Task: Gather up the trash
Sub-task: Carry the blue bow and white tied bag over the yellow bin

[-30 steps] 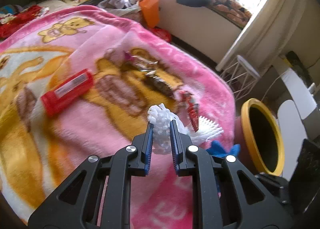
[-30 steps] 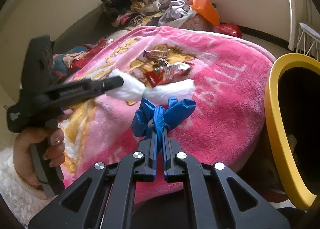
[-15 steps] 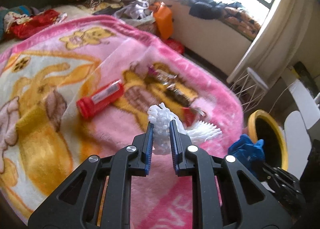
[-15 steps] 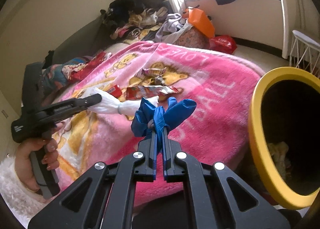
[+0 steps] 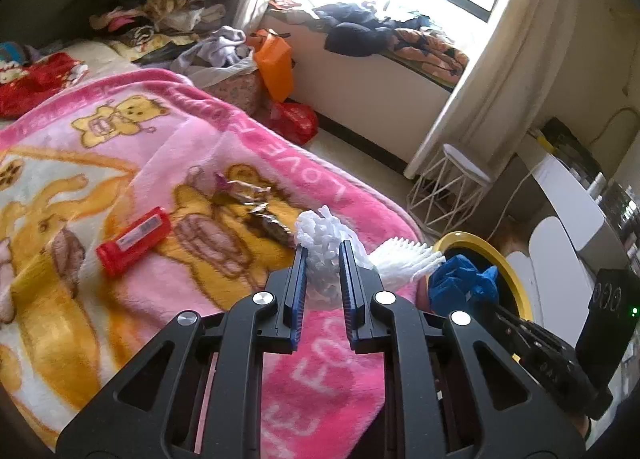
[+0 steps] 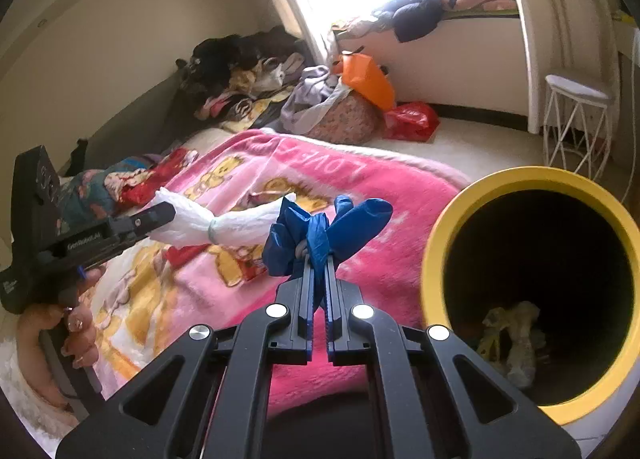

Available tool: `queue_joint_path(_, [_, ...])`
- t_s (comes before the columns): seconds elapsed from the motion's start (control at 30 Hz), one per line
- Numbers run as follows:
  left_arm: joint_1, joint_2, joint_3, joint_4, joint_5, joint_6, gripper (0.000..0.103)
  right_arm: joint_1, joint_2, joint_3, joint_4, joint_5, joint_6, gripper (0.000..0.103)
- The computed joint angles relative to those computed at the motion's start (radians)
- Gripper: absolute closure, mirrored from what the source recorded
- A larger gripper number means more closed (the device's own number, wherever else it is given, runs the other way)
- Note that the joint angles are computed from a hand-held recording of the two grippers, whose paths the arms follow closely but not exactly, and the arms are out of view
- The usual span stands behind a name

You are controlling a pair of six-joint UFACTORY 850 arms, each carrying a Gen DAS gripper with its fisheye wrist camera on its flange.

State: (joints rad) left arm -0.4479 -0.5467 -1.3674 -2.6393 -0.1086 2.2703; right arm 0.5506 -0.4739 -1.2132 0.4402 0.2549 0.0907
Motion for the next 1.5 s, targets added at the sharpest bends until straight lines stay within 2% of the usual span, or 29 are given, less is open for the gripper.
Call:
queue_joint_path(0.47, [-0.047, -0.042, -0.074, 0.206, -0.016, -0.166, 0.092, -0.014, 0.079, 0.097, 0.181, 0.085, -0.142, 0.099])
queue_joint_path(1.1, [-0.104, -0.099, -0.167, 0.459, -0.007, -0.355, 0.092, -0.048, 0.154, 0.202, 0.316, 0.164, -0.166, 0.099])
queue_joint_path(1.4, [-0.124, -0.126, -0.196, 0.605, -0.01, -0.475, 0.092, -0.069, 0.177, 0.238, 0.37, 0.199, -0.168, 0.099])
queue_joint_path(1.5, [-0.132, -0.14, -0.208, 0.703, -0.015, -0.568, 0.092, -0.075, 0.181, 0.249, 0.389, 0.206, -0.169, 0.099])
